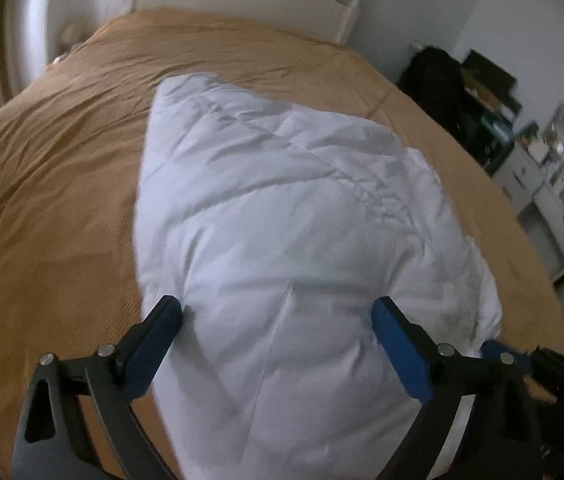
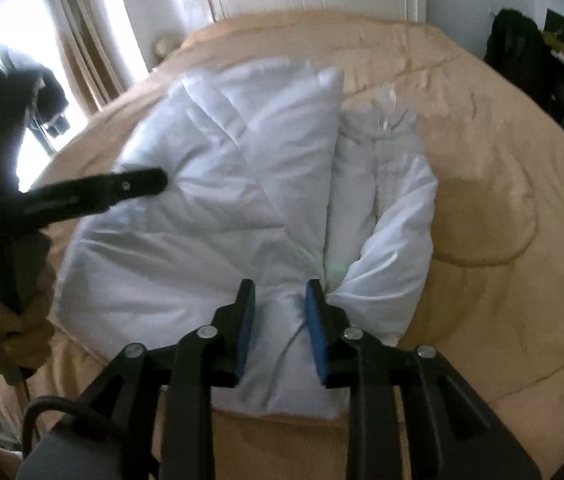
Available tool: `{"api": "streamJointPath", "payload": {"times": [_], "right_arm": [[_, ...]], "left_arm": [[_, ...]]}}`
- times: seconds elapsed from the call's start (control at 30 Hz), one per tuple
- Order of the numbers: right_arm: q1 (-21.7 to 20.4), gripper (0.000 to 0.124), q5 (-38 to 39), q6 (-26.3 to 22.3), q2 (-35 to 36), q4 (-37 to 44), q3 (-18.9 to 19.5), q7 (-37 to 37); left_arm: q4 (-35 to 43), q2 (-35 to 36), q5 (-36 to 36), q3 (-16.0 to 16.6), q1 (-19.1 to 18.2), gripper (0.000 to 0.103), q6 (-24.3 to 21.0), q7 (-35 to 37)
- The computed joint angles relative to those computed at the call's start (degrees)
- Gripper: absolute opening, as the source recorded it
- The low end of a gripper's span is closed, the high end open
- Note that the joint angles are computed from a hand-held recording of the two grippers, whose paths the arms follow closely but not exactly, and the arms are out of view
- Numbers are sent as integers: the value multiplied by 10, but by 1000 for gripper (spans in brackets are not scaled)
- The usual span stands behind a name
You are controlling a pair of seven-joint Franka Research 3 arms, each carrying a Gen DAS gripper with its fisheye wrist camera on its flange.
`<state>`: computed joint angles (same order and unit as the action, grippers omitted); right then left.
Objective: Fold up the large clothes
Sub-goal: 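Release the jacket bundle and lift both tools away from it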
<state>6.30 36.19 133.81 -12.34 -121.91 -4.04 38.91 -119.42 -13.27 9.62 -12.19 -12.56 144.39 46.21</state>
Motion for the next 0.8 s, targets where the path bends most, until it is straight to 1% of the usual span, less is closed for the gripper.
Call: {"api": "streamJointPath", "payload": {"times": [0.07, 0.1, 0.17, 0.2, 0.23, 0.27, 0.3, 0.33, 0.37, 0.4, 0.47, 0.5, 0.57, 0.6, 0.63, 0.67, 0.7, 0.73, 0.77, 0.8], "right_arm": [[1, 39, 4, -5, 3, 24, 0, 3], [2, 41, 1, -10, 12, 44, 2, 12], [4, 41, -13, -42, 51, 109, 8, 46], [4, 41, -6, -59, 68, 134, 9, 52], [5, 41, 1, -82, 95, 171, 12, 63], [5, 41, -3, -90, 112, 189, 17, 74], [5, 41, -12, -96, 124, 200, 21, 83], [7, 41, -44, -110, 145, 217, 27, 103], [11, 41, -93, -102, 161, 220, 31, 140], [11, 42, -116, -97, 171, 221, 32, 163], [0, 48, -111, -113, 189, 235, 28, 196], [-3, 50, -118, -115, 189, 238, 27, 210], [-14, 52, -116, -136, 183, 251, 23, 229], [-20, 52, -111, -146, 176, 254, 22, 231], [-22, 55, -115, -153, 171, 257, 22, 234], [-23, 62, -131, -158, 162, 258, 21, 241], [-22, 67, -147, -160, 155, 257, 22, 247], [-19, 73, -173, -162, 145, 256, 23, 255], [-16, 75, -198, -166, 134, 255, 25, 261], [-14, 75, -218, -171, 122, 254, 27, 264]], "left_arm": [[-24, -24, -14, 1, -6, 96, -10, -4], [-34, -36, -19, 1, -9, 96, -14, -6], [-50, -53, -27, -2, -15, 96, -19, -16], [-53, -57, -25, -5, -18, 96, -22, -14], [-49, -57, -14, -10, -17, 96, -30, -15], [-41, -54, -2, -13, -15, 96, -39, -15], [-36, -53, 3, -15, -15, 96, -44, -17], [-30, -51, -1, -12, -17, 96, -53, -14], [-24, -51, -9, -9, -19, 96, -60, -14], [-24, -53, -14, -7, -21, 96, -64, -14], [-19, -58, -22, -6, -21, 96, -83, -18], [-16, -60, -19, -7, -20, 96, -94, -22], [-6, -63, -11, -10, -16, 96, -116, -29], [5, -61, -5, -14, -15, 96, -133, -35], [15, -59, 0, -17, -14, 96, -149, -40], [26, -57, 5, -19, -13, 96, -166, -43], [32, -58, 7, -20, -13, 97, -181, -48], [51, -52, 13, -23, -10, 97, -209, -56], [74, -45, 16, -26, -9, 97, -245, -64], [93, -37, 14, -25, -9, 97, -272, -67]]}}
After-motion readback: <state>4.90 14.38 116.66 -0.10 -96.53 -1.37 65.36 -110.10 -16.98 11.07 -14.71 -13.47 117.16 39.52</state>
